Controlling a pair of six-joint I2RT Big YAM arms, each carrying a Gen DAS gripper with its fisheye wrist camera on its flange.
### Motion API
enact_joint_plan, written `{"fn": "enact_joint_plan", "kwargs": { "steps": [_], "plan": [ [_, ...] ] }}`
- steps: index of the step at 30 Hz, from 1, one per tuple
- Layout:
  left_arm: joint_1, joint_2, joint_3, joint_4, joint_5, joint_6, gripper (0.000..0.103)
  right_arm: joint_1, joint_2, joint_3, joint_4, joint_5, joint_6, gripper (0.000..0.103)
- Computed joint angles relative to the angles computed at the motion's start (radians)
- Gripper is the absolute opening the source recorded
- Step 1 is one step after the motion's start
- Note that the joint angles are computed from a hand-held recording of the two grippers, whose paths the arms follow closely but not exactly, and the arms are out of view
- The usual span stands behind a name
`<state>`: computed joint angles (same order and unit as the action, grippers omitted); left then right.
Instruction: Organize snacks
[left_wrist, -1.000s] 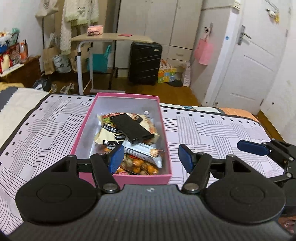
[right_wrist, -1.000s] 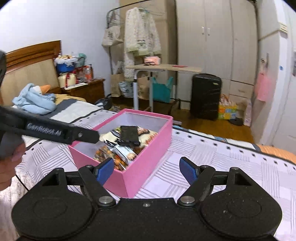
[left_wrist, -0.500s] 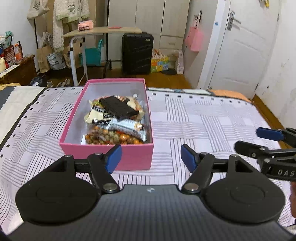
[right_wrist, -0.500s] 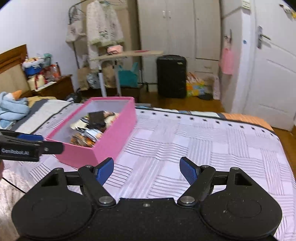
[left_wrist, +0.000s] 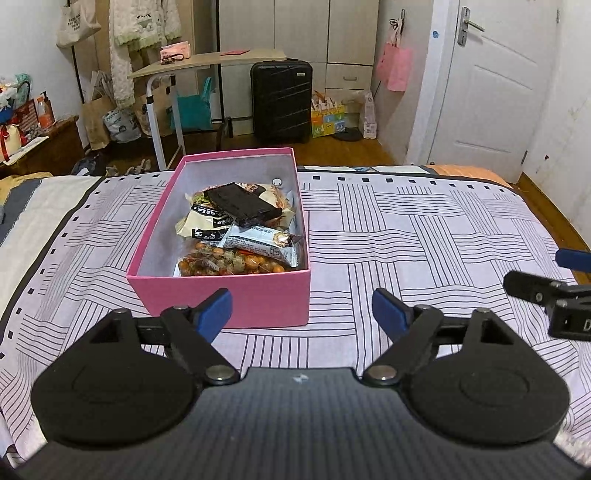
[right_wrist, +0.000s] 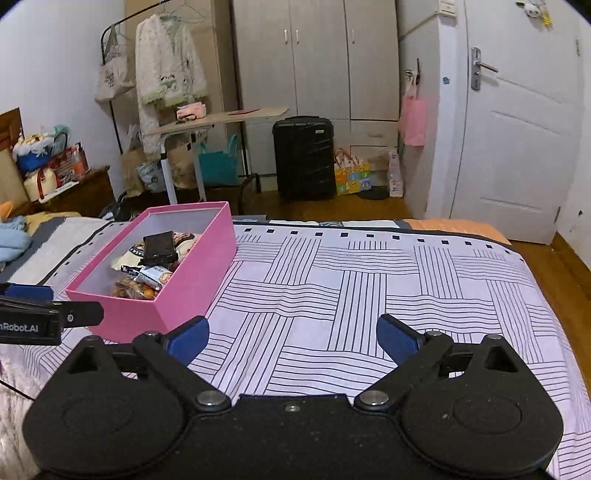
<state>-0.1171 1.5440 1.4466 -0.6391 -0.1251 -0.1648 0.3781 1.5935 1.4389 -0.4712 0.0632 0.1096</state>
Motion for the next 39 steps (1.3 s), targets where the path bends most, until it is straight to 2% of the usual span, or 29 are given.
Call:
{"fn": "enact_joint_plan", "kwargs": {
  "steps": [3,7,13,24,29,34,39],
  "plan": [
    [-0.005,-0.007,-0.013,0.024,-0.009,0.005,0.096,0.007,0.008,0.008,-0.017,0.043,0.025,0.099],
    [-0.012,-0.020,-0.045,0.075,-0.043,0.020,0.103,0.019,0.006,0.011,-0.008,0.113,0.040,0.099],
    [-0.008,-0.026,-0.058,0.089,-0.045,0.024,0.103,0.006,-0.016,0.012,-0.021,0.054,0.072,0.099],
    [-0.013,-0.042,-0.062,0.086,-0.044,0.029,0.103,0.033,-0.027,0.047,-0.125,0.087,0.025,0.099],
    [-0.021,-0.041,-0.058,0.074,-0.059,0.025,0.103,0.041,-0.027,0.039,-0.115,0.115,0.013,0.099],
    [-0.023,-0.032,-0.039,0.030,-0.069,-0.013,0.103,0.032,-0.022,0.013,-0.093,0.136,0.021,0.099],
    [-0.027,-0.042,-0.053,0.049,-0.089,0.003,0.103,0.032,-0.038,-0.006,-0.057,0.138,0.011,0.099]
  ]
}}
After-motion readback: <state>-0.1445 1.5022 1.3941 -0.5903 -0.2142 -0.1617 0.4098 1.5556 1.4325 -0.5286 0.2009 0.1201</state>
